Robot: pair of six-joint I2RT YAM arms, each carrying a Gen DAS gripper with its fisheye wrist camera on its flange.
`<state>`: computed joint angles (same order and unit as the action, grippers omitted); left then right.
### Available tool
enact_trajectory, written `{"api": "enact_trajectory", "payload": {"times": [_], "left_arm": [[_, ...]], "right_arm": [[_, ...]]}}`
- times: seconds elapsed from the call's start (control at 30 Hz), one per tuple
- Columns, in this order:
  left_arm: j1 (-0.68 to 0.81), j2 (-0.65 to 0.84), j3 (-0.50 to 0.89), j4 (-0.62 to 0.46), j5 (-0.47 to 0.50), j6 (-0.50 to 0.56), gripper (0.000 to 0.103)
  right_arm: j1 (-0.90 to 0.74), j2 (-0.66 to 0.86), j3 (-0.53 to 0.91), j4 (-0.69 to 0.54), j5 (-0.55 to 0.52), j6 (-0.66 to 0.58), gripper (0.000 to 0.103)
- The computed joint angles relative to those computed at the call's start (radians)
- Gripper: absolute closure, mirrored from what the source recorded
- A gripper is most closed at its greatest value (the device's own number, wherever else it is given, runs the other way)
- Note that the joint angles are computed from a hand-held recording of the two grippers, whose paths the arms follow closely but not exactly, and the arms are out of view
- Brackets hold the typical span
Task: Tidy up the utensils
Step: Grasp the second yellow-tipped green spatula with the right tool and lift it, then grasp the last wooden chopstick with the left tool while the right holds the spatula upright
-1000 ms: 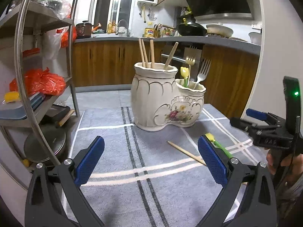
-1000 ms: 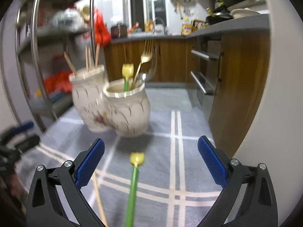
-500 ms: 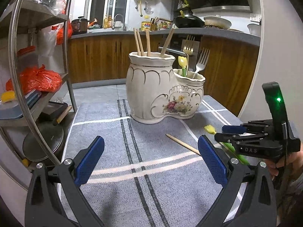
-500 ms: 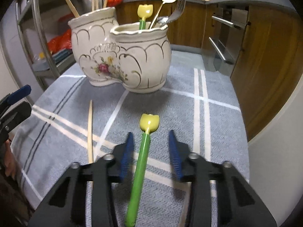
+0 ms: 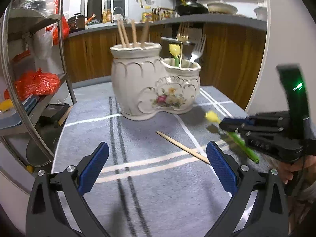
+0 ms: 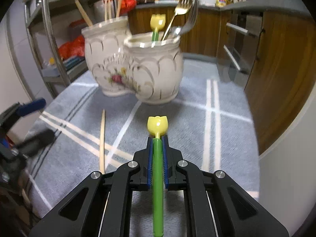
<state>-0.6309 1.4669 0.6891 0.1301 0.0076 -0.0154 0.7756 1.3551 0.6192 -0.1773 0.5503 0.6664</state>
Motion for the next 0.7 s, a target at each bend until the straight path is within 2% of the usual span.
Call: {"api": "enact_trajectory", "payload": {"times": [0.2, 0.27, 0.33, 0.47, 0.57, 0.67, 0.7], "left_arm": [[-0.090, 0.101, 0.114, -0.106, -0.069, -0.104, 0.007], [-0.117, 0.134, 0.147, -0.135, -0.098, -0.141, 0.013], [-0.145, 0.182, 0.201, -0.193, -0.124, -0.171, 0.026], [-0.188, 0.255, 0.272, -0.272, -0.154, -0.216, 0.042], [-0.229, 0.272, 0.287, -0.287, -0.223, -0.227, 0.046], [-0.243, 0.271, 0.287, -0.286, -0.239, -0.224, 0.061], [-0.241, 0.268, 0.289, -0.293, -0.240, -0.223, 0.071]], "right_arm": [[-0.004, -0.170, -0.085, 0.008, 0.068, 0.004, 0.093], [-0.014, -0.206, -0.103, 0.013, 0.064, 0.003, 0.093], [-0.018, -0.231, -0.112, 0.012, 0.060, -0.001, 0.093], [0.003, -0.241, -0.122, 0.026, 0.068, -0.001, 0.093], [0.009, -0.251, -0.131, 0.037, 0.065, -0.002, 0.093], [0.016, -0.268, -0.139, 0.040, 0.064, -0.002, 0.093], [0.018, -0.272, -0.141, 0.040, 0.065, -0.002, 0.093]]}}
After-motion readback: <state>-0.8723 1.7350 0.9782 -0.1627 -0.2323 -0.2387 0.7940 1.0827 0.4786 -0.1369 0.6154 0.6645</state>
